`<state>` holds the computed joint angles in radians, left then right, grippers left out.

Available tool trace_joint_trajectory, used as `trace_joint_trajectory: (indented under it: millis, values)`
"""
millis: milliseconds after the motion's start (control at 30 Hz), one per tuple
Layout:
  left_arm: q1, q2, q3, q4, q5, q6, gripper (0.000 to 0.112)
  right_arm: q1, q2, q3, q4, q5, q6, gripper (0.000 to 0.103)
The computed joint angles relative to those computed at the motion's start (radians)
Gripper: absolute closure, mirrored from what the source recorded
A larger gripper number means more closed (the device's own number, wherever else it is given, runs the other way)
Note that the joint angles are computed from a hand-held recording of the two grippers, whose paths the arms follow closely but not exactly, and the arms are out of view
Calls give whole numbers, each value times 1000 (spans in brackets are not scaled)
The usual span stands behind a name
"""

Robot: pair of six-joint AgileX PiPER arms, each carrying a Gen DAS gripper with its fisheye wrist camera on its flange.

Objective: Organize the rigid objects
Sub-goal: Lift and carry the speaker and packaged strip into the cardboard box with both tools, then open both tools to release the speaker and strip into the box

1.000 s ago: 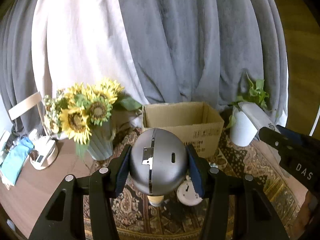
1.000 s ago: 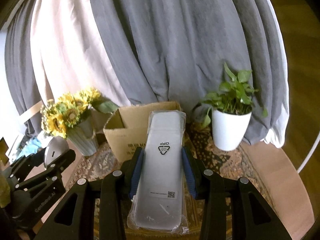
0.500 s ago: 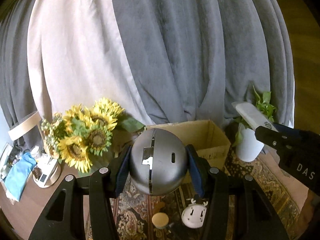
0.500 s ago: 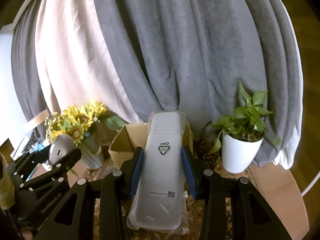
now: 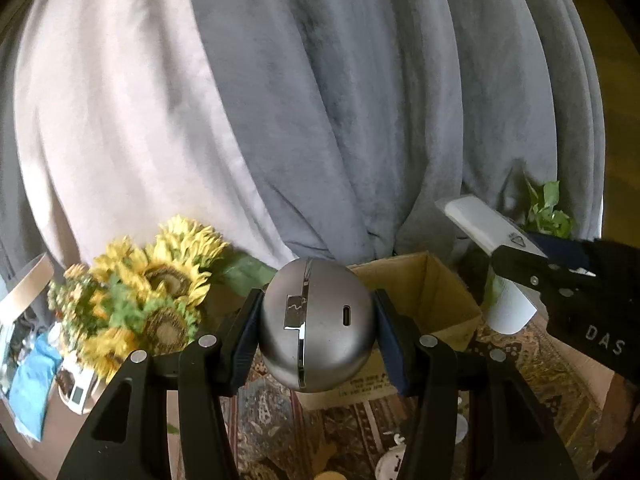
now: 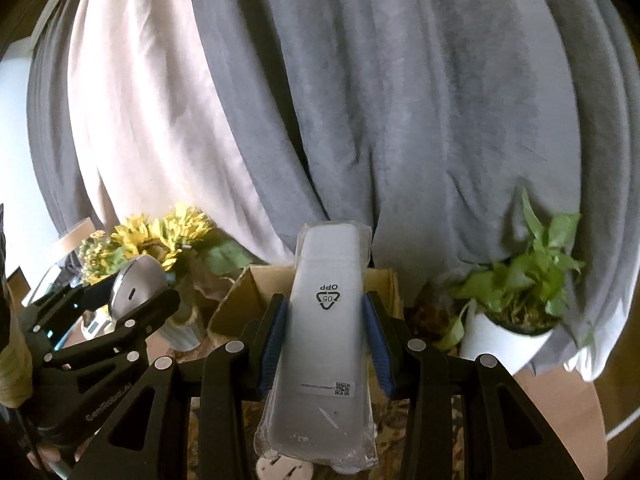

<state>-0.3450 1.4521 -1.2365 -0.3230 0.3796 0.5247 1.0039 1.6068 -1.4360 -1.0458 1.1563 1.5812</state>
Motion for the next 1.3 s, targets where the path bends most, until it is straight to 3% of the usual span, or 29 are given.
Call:
trace_joint_trajectory:
  millis: [200, 400, 700, 767, 800, 900, 1067, 1200, 1300]
  values:
    - [-26, 96, -110, 58, 38, -6, 59, -150, 11, -29, 134, -162, -184, 63]
    - [-32, 244, -320, 95, 213, -17, 59, -267, 43, -86, 275, -258, -408, 63]
    - [-33, 453, -621, 136, 450, -36, 59, -401, 141, -203, 514, -326, -733, 64]
    - [-37, 492, -671, 158, 478, -52, 59, -418, 164, -226, 541, -331, -794, 69]
    - [-38, 521, -709, 160, 505, -49, 59, -425, 175, -238, 552, -332, -823, 76]
    - [-35, 595, -807, 154, 573, -50, 59, -452, 219, -285, 589, -331, -892, 78]
    - [-31, 749, -1067, 123, 766, -56, 59, -492, 254, -319, 622, -333, -928, 78]
    - [-41, 746, -1072, 153, 759, -70, 53, -494, 264, -330, 616, -328, -926, 78]
    - [-43, 705, -1009, 160, 709, -72, 52, -490, 260, -323, 602, -328, -899, 78]
